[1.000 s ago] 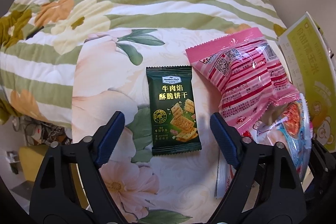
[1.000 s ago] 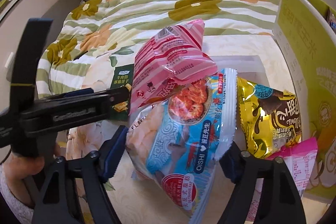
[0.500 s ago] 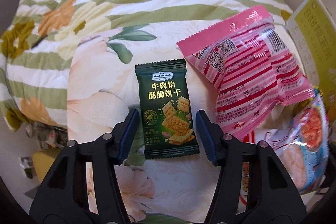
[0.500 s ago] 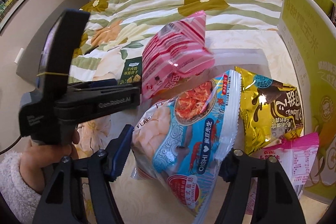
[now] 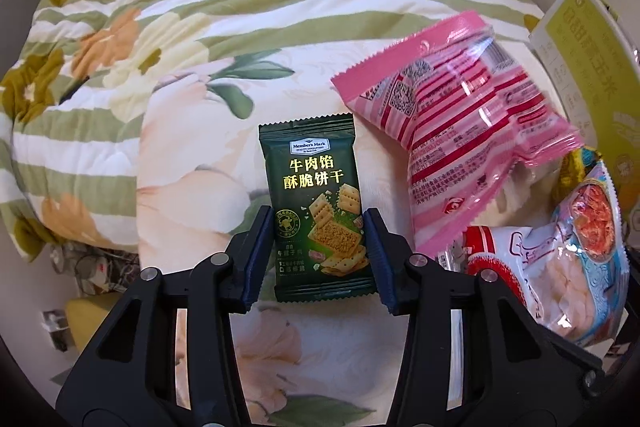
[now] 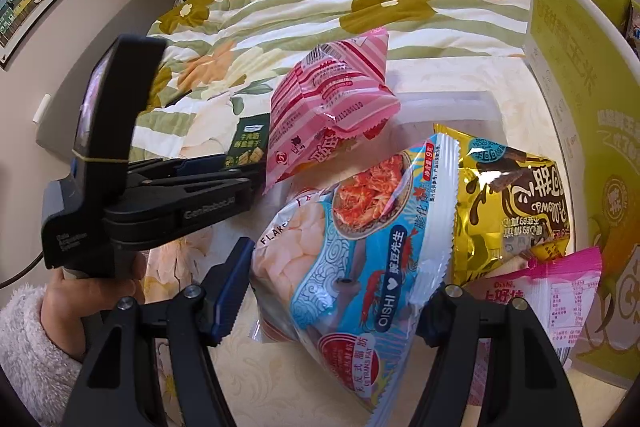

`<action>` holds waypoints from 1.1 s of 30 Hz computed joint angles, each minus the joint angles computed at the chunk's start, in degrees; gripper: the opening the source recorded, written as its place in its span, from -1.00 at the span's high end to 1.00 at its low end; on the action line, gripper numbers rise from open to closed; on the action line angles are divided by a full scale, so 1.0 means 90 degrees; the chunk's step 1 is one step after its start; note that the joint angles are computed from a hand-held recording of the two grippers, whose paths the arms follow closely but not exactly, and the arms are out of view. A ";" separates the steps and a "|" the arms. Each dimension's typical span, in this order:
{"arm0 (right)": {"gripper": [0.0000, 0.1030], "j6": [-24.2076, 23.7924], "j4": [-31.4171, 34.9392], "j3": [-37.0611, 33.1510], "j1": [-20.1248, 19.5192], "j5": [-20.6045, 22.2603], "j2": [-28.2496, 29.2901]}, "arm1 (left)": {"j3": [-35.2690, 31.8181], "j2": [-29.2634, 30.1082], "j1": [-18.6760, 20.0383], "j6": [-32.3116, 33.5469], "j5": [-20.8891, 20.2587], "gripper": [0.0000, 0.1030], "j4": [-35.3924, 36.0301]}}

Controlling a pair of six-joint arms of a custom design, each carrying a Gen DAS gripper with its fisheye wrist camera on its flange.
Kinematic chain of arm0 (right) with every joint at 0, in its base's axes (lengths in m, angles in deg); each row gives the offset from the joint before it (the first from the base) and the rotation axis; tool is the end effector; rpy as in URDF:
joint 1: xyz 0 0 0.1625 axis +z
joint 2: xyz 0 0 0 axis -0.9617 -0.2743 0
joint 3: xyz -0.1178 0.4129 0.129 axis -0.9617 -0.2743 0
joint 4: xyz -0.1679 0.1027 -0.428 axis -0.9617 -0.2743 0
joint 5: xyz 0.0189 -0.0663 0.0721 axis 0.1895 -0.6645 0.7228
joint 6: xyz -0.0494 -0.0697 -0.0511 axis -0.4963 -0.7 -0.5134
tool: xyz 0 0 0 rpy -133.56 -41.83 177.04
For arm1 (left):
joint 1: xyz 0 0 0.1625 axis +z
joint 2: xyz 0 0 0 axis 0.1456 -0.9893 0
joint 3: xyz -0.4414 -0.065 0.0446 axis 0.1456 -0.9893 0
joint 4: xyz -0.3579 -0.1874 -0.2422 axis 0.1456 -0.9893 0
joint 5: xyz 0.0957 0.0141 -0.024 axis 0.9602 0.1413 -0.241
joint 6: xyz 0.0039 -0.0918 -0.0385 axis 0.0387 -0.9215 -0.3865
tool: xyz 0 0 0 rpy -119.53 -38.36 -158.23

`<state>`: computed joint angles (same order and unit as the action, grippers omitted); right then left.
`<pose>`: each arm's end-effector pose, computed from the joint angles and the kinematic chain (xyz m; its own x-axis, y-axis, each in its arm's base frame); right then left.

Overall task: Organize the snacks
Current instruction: 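Grasp the dark green cracker packet with left tool while right tool grasps the blue Oishi shrimp bag, then carry the green packet into the box with left tool while right tool drops the shrimp bag in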

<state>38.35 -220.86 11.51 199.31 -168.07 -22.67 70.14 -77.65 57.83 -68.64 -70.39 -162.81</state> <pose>0.4600 -0.5067 -0.0206 -0.8874 -0.1533 0.4347 -0.2883 0.9204 -0.2640 -0.0444 -0.5995 0.3524 -0.7259 0.1551 -0.6701 0.3309 0.9328 -0.1427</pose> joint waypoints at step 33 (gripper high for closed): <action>-0.25 -0.0085 -0.0431 0.1066 0.0832 -0.1569 -0.2062 | 0.0129 -0.0677 -0.2368 -0.0739 -0.0734 0.19 -0.0393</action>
<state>37.59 -224.74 21.11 206.79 -182.19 -41.23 71.30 -83.75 36.52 -75.29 -77.00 -166.35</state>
